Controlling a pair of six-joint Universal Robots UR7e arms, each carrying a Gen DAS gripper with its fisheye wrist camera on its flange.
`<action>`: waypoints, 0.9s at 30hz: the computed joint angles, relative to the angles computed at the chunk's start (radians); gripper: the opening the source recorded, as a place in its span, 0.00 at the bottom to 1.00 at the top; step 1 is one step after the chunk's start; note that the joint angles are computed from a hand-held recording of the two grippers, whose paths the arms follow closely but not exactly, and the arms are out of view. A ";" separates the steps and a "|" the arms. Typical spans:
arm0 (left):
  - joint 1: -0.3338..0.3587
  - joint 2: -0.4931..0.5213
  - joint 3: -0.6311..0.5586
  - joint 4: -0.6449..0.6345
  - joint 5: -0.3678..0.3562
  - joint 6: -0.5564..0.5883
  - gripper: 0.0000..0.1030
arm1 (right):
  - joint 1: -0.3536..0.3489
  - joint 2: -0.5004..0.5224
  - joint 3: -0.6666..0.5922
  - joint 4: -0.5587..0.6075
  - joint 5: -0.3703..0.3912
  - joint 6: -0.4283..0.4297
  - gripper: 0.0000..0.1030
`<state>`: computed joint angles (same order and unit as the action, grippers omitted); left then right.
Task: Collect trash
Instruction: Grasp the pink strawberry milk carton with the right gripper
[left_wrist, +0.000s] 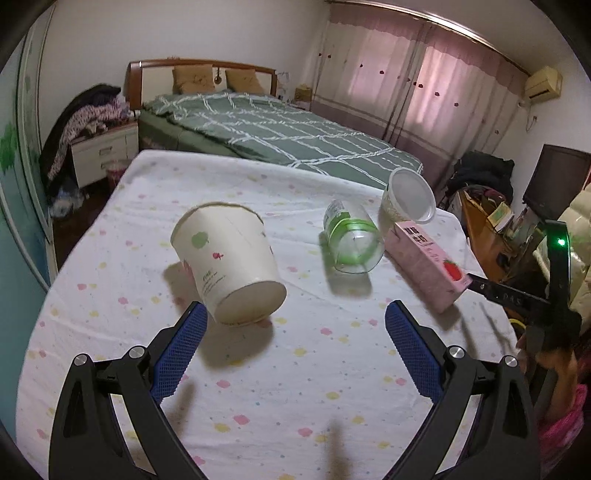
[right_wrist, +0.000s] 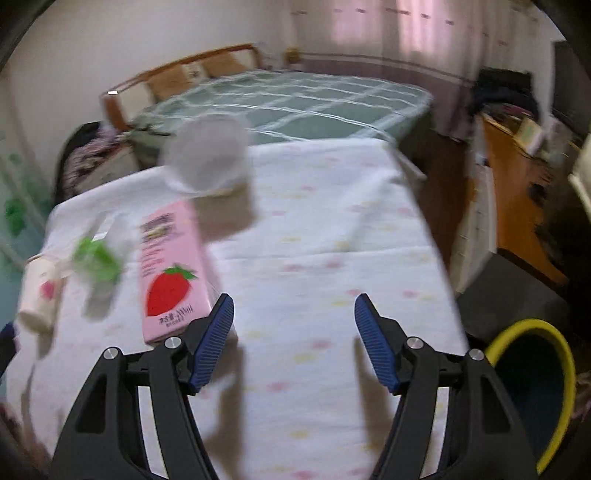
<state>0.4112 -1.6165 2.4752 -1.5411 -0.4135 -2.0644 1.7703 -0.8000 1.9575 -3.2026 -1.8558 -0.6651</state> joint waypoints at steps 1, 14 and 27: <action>0.001 0.002 -0.001 0.007 -0.001 -0.007 0.93 | 0.000 -0.010 0.010 0.018 0.034 -0.013 0.63; 0.012 0.028 -0.015 0.008 -0.001 0.008 0.93 | 0.048 0.031 0.102 -0.174 0.137 -0.024 0.75; 0.005 0.022 -0.001 -0.045 0.005 0.053 0.93 | 0.072 0.081 0.093 -0.165 0.018 -0.007 0.46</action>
